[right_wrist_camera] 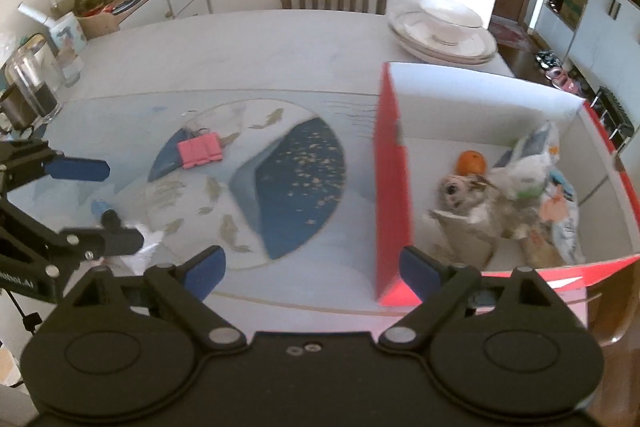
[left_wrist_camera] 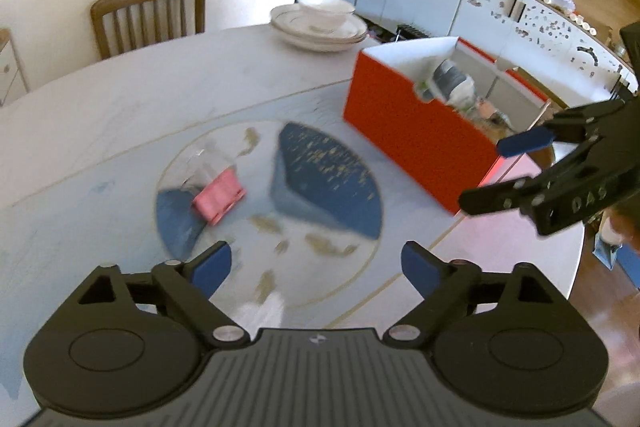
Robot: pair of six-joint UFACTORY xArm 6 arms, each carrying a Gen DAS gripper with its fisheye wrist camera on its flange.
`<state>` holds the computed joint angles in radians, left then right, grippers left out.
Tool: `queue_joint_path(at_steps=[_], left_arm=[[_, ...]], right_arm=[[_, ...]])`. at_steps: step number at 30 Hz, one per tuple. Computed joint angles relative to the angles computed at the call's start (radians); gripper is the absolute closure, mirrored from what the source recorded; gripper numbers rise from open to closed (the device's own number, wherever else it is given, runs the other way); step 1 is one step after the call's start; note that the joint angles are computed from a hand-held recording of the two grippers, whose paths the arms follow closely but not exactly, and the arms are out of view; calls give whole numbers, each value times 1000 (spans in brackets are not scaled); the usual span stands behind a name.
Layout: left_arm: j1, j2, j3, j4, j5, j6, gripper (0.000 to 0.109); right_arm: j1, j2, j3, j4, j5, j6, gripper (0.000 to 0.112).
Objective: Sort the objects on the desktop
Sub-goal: 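Withdraw both tools from the box back toward the mat, then lower the right tool onto the clear bubble wrap and close on it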
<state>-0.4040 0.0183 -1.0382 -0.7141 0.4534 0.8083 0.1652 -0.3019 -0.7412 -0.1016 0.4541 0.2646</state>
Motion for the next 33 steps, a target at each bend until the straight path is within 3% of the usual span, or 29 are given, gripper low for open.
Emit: queue_joint_path(at_steps=[3,17,33], left_arm=[[30,-19,38,-30,-5,53,8],[134,-25,124,-93,-13,148,8],[107,4,187,-175,-103,254,8]], right_arm=[[27,18,-19,-65,2,69,18],[129,139,-92,-127,39,258,15],[217,328,-230,-124,34,335,16]])
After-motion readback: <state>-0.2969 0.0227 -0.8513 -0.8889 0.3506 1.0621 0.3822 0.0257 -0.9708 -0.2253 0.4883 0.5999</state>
